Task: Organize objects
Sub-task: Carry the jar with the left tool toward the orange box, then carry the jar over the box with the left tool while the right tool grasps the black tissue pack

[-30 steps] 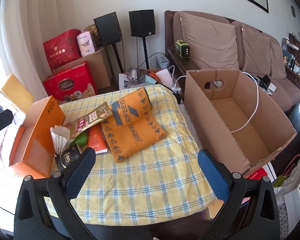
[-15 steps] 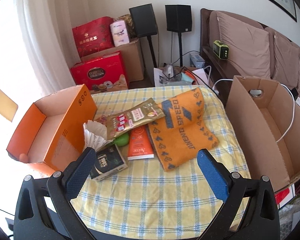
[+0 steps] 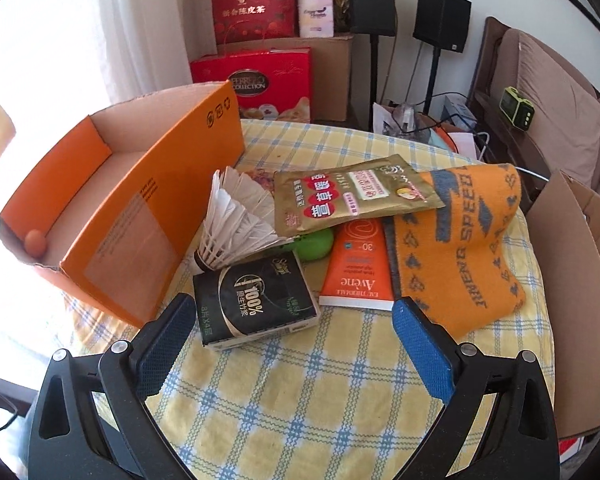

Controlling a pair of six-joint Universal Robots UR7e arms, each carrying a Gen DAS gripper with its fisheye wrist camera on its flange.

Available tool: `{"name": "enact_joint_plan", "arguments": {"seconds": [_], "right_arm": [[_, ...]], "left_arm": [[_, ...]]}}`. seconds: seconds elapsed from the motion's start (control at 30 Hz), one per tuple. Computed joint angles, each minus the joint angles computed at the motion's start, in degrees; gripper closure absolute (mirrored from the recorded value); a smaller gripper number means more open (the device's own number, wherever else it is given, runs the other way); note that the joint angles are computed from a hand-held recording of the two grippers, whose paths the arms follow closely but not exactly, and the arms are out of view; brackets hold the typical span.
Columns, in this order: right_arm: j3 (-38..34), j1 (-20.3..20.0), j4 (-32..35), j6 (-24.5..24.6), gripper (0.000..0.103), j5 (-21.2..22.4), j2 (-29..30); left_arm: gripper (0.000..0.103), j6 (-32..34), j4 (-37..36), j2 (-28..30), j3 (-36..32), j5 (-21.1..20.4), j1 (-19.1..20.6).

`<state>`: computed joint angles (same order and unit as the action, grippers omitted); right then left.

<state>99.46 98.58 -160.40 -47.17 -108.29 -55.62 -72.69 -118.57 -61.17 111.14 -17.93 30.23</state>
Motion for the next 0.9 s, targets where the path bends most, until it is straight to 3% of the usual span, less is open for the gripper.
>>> {"name": "enact_joint_plan", "arguments": {"seconds": [0.37, 0.5, 0.9], "right_arm": [[0.16, -0.11, -0.2, -6.3, 0.003, -2.13, 2.78], [0.0, -0.4, 1.34, -6.02, 0.026, -2.33, 2.93], [2.47, 0.35, 2.51, -4.09, 0.026, -2.61, -1.25]], "left_arm": [[0.012, -1.94, 0.99, -1.24, 0.78, -1.25, 0.86], [0.012, -1.74, 0.36, -1.68, 1.22, -1.49, 1.1], [0.012, 0.15, -1.31, -2.39, 1.32, -2.01, 2.56]]}}
